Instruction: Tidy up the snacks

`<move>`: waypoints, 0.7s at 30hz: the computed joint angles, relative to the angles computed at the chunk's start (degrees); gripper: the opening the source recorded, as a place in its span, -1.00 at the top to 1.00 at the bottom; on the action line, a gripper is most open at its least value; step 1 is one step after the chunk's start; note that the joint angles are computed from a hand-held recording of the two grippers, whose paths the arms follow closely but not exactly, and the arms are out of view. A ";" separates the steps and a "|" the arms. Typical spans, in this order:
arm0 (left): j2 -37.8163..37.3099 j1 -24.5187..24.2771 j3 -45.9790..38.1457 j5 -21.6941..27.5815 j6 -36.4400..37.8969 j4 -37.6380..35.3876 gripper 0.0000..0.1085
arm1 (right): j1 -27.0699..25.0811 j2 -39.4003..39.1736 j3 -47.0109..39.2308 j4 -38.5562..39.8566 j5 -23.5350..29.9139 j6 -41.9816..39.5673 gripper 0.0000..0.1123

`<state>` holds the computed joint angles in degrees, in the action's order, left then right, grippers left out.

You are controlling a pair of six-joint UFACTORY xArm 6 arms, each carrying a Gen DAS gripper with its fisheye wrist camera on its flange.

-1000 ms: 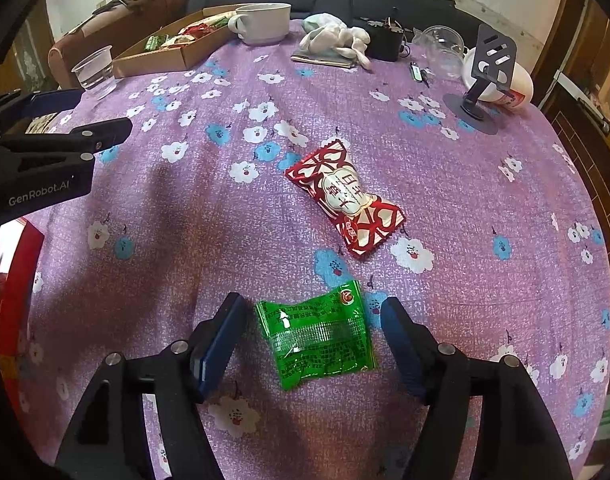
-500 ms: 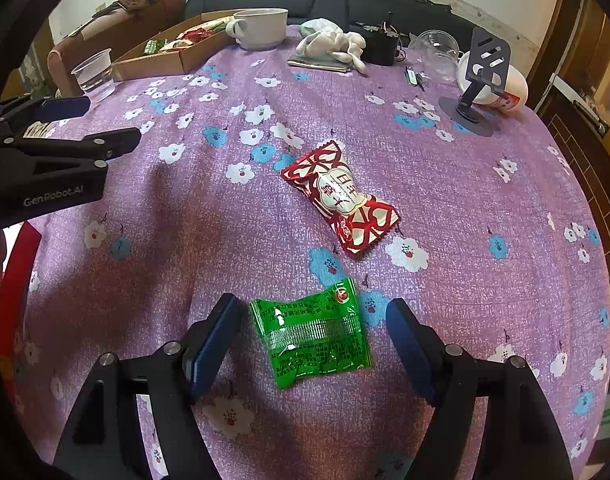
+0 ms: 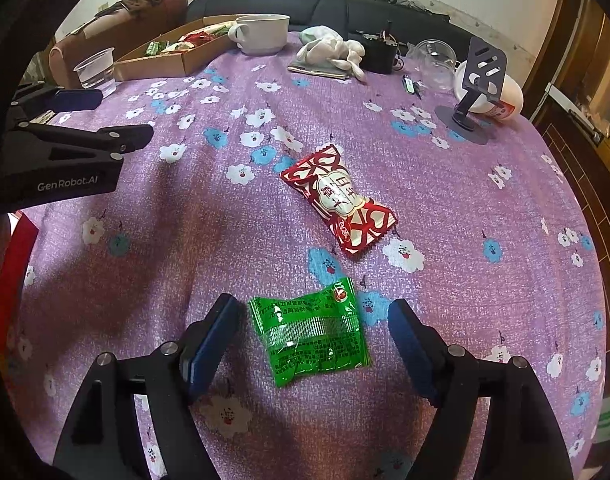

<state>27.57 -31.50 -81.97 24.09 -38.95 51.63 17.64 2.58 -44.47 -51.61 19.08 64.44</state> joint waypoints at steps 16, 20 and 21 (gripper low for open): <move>1.20 -0.43 -1.25 -0.33 1.77 -0.89 -0.41 | -0.02 -0.34 0.33 -1.17 0.16 0.86 -0.45; 1.29 -0.44 -1.36 -0.37 1.80 -0.84 -0.41 | 0.01 -0.39 0.34 -1.28 0.24 0.91 -0.45; 1.29 -0.44 -1.36 -0.37 1.80 -0.84 -0.41 | 0.02 -0.40 0.35 -1.30 0.23 0.96 -0.45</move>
<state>28.87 -31.95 -83.34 23.71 -37.15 50.78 17.66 2.18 -44.11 -52.91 19.31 65.40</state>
